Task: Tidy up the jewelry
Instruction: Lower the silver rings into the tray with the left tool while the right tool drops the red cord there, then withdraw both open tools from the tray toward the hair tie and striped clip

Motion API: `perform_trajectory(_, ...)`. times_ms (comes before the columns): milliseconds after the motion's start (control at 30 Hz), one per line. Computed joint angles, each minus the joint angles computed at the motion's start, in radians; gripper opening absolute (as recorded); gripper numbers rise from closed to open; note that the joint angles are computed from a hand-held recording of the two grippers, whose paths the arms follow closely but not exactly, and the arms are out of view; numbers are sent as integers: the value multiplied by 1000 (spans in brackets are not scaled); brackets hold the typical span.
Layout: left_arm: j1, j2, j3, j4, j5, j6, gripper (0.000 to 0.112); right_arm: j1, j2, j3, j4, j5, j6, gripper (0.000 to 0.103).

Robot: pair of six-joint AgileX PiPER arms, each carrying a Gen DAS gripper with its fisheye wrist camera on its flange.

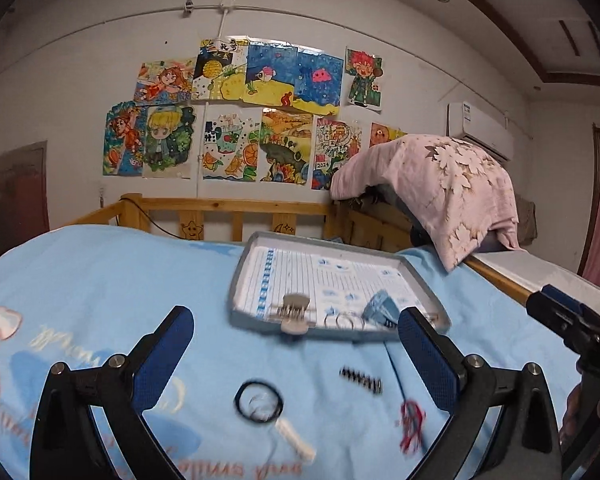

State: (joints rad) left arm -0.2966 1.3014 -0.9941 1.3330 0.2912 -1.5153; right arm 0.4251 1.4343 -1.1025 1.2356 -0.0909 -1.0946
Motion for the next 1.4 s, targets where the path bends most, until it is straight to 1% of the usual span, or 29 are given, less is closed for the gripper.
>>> perform_trajectory(67,-8,-58,56,-4,7,0,103,38,-51,65,-38,-45,36,93)
perform_trajectory(133,-17,-121,115,-40,16,39,103,81,-101,130,-43,-97,51,93)
perform_trajectory(200,-29,-170,156,-84,26,85,103,123,-138,177,-8,-136,19,93)
perform_trajectory(333,-52,-263,244,-118,52,116,103,223,-200,257,101,-218,-84,93)
perform_trajectory(367,-61,-284,264,-118,64,117,103,249,-211,272,123,-242,-98,93)
perform_trajectory(400,-81,-301,280,-107,87,104,103,269,-219,284,134,-257,-100,93)
perform_trajectory(567,-125,-393,361,-105,148,95,103,362,-250,348,202,-327,-120,93)
perform_trajectory(600,-149,-410,379,-99,176,84,103,381,-253,359,216,-342,-126,93)
perform_trajectory(733,-172,-449,416,-171,212,146,103,453,-262,401,268,-401,-145,93)
perform_trajectory(800,-185,-464,436,-176,228,147,103,488,-268,424,288,-428,-144,93)
perform_trajectory(867,-202,-471,448,-169,252,143,103,500,-261,424,301,-436,-150,93)
perform_trajectory(900,-222,-474,453,-152,277,126,103,497,-258,422,306,-431,-156,93)
perform_trajectory(1033,-244,-480,455,-131,297,106,103,504,-250,416,311,-437,-153,93)
perform_trajectory(1233,-213,-461,437,-101,265,93,103,494,-237,392,267,-438,-119,93)
perform_trajectory(1300,-179,-449,429,-109,230,108,103,486,-234,384,242,-437,-102,93)
perform_trajectory(1367,-168,-439,421,-111,222,110,103,478,-228,376,219,-438,-85,93)
perform_trajectory(1400,-141,-429,413,-128,196,131,103,471,-226,371,211,-435,-79,93)
